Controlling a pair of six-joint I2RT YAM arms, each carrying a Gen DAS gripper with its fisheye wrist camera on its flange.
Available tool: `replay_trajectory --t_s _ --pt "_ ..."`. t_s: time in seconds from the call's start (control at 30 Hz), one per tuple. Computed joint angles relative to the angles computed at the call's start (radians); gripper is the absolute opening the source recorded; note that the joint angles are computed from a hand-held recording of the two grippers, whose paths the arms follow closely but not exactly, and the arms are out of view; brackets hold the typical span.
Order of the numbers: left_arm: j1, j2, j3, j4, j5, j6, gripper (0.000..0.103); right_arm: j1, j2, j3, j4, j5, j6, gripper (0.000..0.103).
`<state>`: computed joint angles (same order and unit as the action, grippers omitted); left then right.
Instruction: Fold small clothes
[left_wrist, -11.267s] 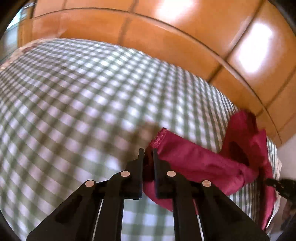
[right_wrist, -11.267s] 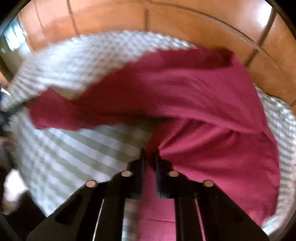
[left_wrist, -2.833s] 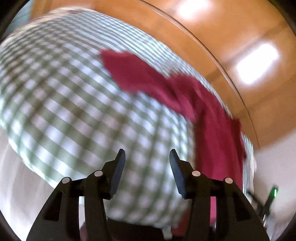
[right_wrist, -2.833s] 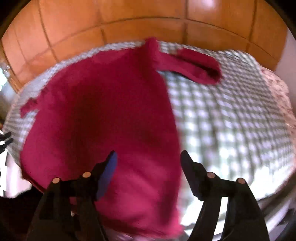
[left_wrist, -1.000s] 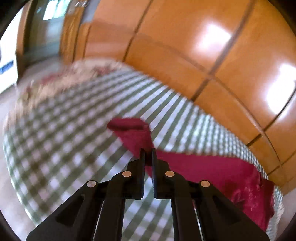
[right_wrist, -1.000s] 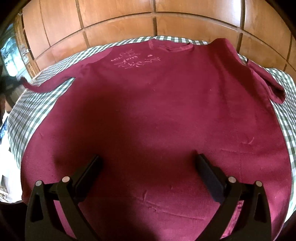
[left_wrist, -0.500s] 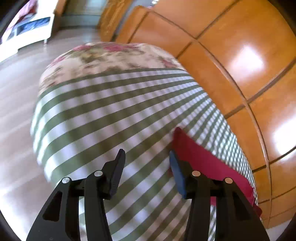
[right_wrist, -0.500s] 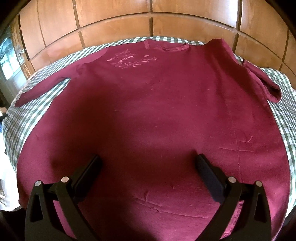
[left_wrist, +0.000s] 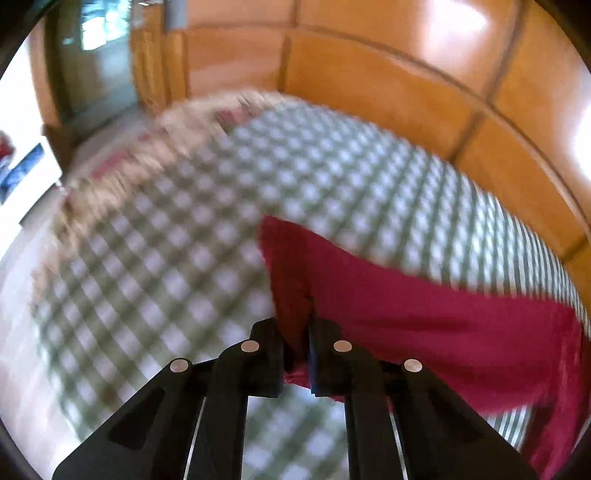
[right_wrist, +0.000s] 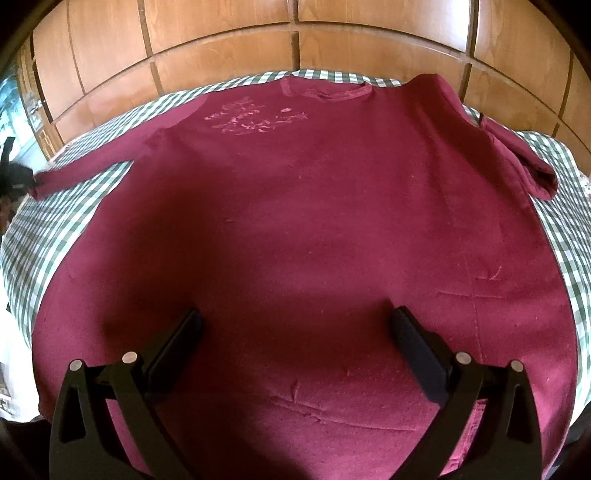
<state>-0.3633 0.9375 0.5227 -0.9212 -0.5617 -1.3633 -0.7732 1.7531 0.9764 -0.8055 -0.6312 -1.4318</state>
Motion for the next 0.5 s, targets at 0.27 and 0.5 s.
replay_trajectory --t_s 0.27,0.5 --pt "0.065 0.146 0.06 0.153 0.01 0.043 0.022 0.0 0.002 -0.006 0.016 -0.01 0.003 0.101" --pt "-0.457 0.151 0.068 0.294 -0.06 -0.17 0.048 0.01 0.059 0.112 -0.124 0.03 -0.06 0.101"
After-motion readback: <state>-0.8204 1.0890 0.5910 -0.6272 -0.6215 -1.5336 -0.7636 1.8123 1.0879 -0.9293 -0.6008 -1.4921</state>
